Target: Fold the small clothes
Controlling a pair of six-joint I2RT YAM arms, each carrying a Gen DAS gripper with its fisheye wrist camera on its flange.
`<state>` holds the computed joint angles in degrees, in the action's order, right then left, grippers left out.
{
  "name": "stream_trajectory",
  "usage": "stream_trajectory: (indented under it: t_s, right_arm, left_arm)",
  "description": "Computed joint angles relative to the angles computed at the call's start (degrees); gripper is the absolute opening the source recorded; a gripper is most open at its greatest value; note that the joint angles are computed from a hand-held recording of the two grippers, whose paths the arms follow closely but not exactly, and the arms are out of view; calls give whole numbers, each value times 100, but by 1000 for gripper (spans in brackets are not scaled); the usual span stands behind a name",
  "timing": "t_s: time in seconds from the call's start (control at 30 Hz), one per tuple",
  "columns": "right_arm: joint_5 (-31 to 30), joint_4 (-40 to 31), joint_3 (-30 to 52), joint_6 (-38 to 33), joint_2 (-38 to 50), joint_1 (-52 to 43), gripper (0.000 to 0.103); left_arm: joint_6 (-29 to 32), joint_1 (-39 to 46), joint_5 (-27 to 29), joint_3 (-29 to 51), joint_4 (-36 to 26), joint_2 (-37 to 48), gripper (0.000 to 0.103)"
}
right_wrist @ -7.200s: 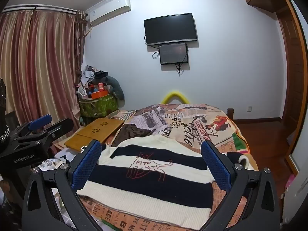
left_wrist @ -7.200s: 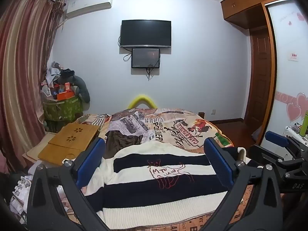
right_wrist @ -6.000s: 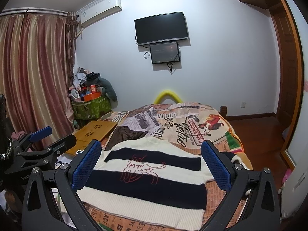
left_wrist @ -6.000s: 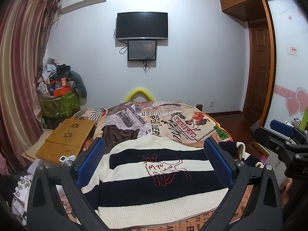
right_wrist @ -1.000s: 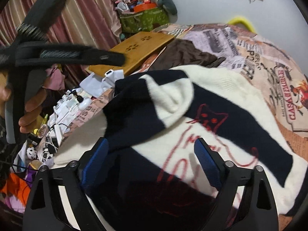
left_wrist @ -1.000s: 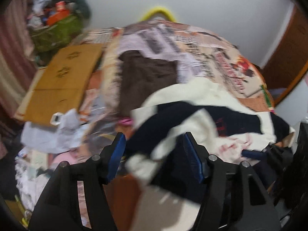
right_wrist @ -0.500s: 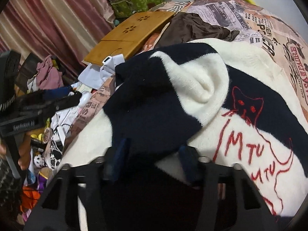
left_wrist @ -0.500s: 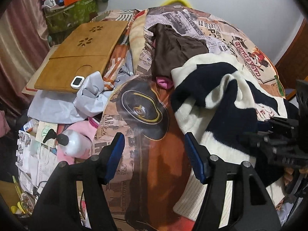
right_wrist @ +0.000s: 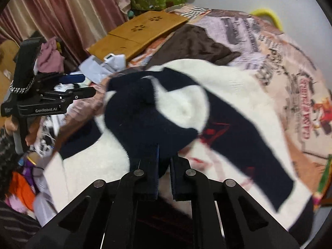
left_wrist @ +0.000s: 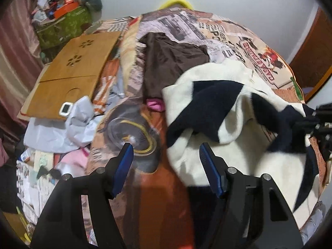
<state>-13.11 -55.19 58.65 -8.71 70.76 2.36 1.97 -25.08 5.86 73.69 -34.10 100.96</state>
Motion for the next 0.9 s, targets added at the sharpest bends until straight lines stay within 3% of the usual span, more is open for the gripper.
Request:
stream_trajectory:
  t_s: [0.13, 0.3, 0.43, 0.5, 0.57, 0.63, 0.9]
  right_arm:
    - [135, -69, 90, -716, 183, -692, 8]
    - [594, 516, -38, -1343, 632, -1504, 8]
    - [173, 418, 11, -1295, 773, -2102, 14]
    - [-66, 257, -55, -1265, 629, -2289, 24]
    - [-321, -2, -202, -1185, 316, -2417, 44]
    - [-677, -272, -418, -1153, -91, -2534, 51]
    - [-1376, -535, -1299, -687, -666, -2763, 52]
  left_arm:
    - [-77, -280, -255, 441, -35, 609, 67]
    - [-75, -436, -296, 556, -25, 920, 67]
    - [48, -621, -668, 501, 89, 990, 67]
    - [49, -619, -665, 500, 87, 992, 67]
    - [23, -608, -619, 499, 117, 984, 67]
    - [-3, -604, -605, 473, 180, 952, 67]
    - [52, -797, -709, 356, 322, 907, 67]
